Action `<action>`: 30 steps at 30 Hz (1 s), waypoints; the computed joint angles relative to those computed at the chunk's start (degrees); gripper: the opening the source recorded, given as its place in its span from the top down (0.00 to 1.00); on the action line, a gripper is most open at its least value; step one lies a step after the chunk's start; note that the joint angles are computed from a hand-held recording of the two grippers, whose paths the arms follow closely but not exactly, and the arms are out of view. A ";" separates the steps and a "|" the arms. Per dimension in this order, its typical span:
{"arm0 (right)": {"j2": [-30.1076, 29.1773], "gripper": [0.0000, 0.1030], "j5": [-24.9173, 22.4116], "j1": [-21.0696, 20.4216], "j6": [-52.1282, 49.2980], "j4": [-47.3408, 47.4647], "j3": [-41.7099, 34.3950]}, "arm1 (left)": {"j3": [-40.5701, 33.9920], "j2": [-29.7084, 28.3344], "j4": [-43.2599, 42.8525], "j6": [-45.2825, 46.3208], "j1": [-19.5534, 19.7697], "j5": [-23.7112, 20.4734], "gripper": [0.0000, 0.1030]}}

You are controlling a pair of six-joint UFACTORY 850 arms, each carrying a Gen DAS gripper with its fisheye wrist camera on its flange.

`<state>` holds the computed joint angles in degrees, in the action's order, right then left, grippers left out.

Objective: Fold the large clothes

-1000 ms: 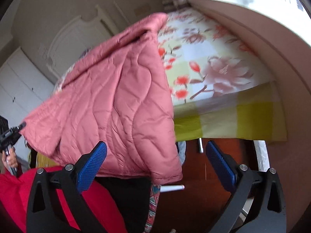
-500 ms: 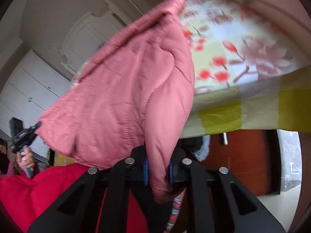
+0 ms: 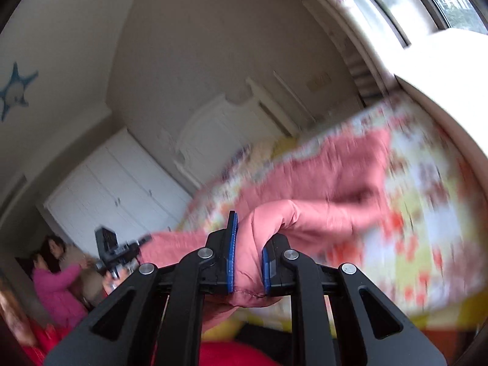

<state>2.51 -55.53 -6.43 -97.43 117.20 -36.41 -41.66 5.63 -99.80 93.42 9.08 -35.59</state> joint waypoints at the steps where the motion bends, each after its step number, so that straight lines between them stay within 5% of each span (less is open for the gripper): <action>1: -1.72 0.85 -0.04 0.01 1.72 -0.11 -2.59 | -2.91 -1.88 1.40 -2.15 -0.24 0.80 0.93; 8: -20.18 0.85 9.21 0.10 20.04 -6.88 -28.13 | -28.92 -21.27 17.63 -24.28 -3.34 7.97 0.93; 12: -30.99 0.85 14.51 0.76 31.18 -14.07 -41.62 | -46.52 -35.46 38.93 -47.34 -5.87 10.49 0.92; 20: -50.36 0.85 19.42 1.70 53.41 -32.36 -62.64 | -79.81 -62.49 70.59 -82.21 -8.20 -0.73 0.92; 27: -57.53 0.84 20.76 2.17 67.95 -44.51 -70.08 | -97.06 -75.63 77.75 -90.06 -8.73 -8.93 0.89; 30: -57.49 0.84 19.37 1.85 74.02 -48.64 -71.61 | -96.75 -75.43 79.85 -90.36 -9.25 -8.12 0.89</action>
<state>-54.99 -36.16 -4.58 -23.41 68.56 -108.01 -138.41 -69.80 -19.95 3.07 -0.17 -43.71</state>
